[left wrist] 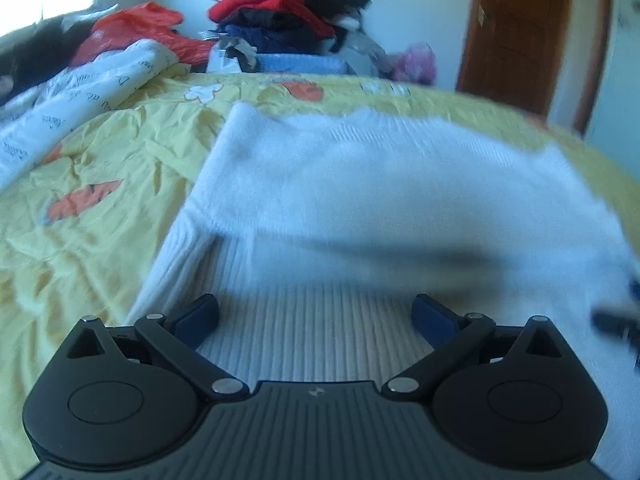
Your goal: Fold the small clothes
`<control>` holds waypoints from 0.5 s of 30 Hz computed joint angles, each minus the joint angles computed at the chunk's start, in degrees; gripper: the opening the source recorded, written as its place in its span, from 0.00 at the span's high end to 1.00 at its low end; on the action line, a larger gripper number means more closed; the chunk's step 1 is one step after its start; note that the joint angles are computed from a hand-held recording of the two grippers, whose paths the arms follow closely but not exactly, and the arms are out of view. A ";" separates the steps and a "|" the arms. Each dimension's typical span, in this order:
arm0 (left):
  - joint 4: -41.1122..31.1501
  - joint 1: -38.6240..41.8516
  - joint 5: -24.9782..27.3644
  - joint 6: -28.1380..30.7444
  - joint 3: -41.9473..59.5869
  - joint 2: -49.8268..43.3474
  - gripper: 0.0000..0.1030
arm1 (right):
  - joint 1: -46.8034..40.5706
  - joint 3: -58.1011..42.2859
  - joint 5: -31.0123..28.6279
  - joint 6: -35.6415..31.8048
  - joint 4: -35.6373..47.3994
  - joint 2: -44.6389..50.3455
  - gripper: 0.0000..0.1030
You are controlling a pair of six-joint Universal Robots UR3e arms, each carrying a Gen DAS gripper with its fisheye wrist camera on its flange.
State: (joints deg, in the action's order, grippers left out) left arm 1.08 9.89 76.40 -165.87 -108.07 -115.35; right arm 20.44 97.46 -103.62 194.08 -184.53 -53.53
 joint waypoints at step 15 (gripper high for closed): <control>11.76 2.11 0.11 1.92 -20.11 10.02 0.00 | 2.71 2.49 -4.28 2.73 0.45 -1.51 0.01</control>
